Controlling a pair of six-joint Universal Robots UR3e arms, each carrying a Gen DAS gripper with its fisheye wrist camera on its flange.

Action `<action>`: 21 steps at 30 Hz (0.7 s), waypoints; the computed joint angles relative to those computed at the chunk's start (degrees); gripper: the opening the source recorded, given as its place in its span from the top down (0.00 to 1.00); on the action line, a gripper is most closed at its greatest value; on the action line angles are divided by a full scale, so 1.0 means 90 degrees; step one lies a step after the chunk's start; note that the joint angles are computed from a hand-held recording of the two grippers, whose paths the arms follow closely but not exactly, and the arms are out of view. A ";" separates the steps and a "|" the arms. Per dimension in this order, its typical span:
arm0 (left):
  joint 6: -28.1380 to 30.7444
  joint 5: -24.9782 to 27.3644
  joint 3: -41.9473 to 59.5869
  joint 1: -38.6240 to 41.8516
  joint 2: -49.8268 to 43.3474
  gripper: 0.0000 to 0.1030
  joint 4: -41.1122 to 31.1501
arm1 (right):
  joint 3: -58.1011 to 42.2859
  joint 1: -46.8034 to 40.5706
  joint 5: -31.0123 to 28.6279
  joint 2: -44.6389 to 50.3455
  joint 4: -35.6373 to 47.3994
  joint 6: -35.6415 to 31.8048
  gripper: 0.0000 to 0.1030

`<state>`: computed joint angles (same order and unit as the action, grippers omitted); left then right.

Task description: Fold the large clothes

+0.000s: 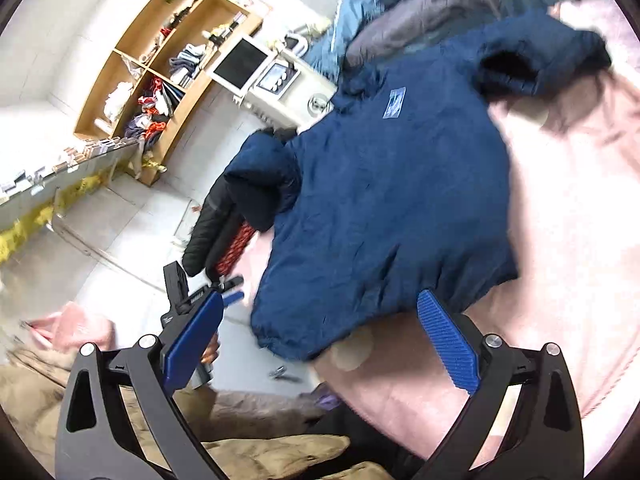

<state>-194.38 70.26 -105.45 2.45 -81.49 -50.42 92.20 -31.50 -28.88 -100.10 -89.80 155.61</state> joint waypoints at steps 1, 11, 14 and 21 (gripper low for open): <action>0.0027 -0.0173 0.0030 -0.0126 -0.0218 0.06 0.0034 | -0.0052 -0.0021 -0.0201 -0.0050 0.0075 -0.0106 0.07; -0.0396 0.1404 0.1302 -0.1115 -0.1176 0.84 -0.0069 | 0.0318 0.0421 -0.3131 0.0433 -0.2008 0.1882 0.07; -0.0687 0.1235 0.1156 -0.0317 -0.0812 0.84 0.0029 | -0.0035 0.1139 -0.3673 0.0869 -0.2441 0.1812 0.07; -0.0698 0.0612 0.1284 0.0480 -0.1222 0.84 -0.0070 | -0.1047 0.2236 -0.3689 0.2203 -0.2942 0.2044 0.07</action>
